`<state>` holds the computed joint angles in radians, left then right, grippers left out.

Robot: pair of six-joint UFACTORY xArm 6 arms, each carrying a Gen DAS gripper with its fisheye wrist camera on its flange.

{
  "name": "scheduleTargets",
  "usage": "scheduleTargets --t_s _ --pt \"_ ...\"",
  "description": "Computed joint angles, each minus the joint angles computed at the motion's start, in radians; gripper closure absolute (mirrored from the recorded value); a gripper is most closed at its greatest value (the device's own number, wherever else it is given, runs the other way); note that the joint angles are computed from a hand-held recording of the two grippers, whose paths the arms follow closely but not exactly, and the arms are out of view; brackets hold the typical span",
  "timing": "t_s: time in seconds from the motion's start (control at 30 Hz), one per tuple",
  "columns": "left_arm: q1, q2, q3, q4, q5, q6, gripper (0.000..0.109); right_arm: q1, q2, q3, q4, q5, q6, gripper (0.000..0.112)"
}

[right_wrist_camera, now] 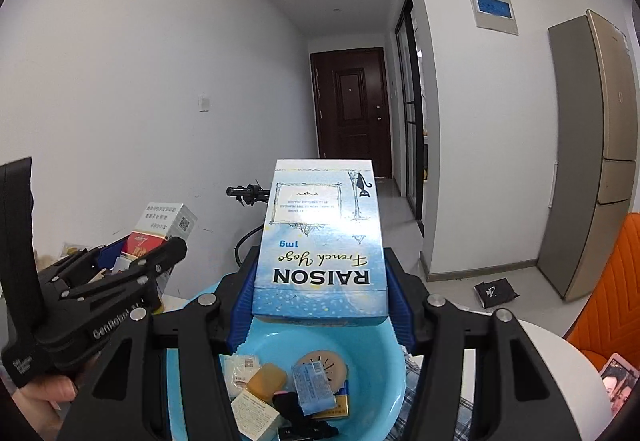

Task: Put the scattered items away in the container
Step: 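Lift both boxes and carry them over the blue basin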

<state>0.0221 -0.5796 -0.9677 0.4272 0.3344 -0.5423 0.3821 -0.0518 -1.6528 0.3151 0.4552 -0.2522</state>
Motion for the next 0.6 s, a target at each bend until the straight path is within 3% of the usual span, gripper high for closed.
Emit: scheduleTargets --t_s 0.1,0.27,0.5,0.6 --pt "0.009 -0.01 -0.022 -0.088 0.007 0.058 0.051 0.015 -0.035 0.031 -0.019 -0.01 0.006 0.057" --pt "-0.011 -0.014 -0.063 -0.049 0.067 0.092 0.051 0.043 -0.063 0.057 -0.059 0.0 0.028 0.057" --pt "-0.063 -0.007 -0.096 -0.004 0.155 0.105 0.051 0.044 -0.027 -0.027 -0.133 0.16 0.068 0.057" --pt "-0.075 0.02 -0.141 -0.048 0.233 0.138 0.051 0.026 0.014 -0.109 -0.119 0.294 0.091 0.057"
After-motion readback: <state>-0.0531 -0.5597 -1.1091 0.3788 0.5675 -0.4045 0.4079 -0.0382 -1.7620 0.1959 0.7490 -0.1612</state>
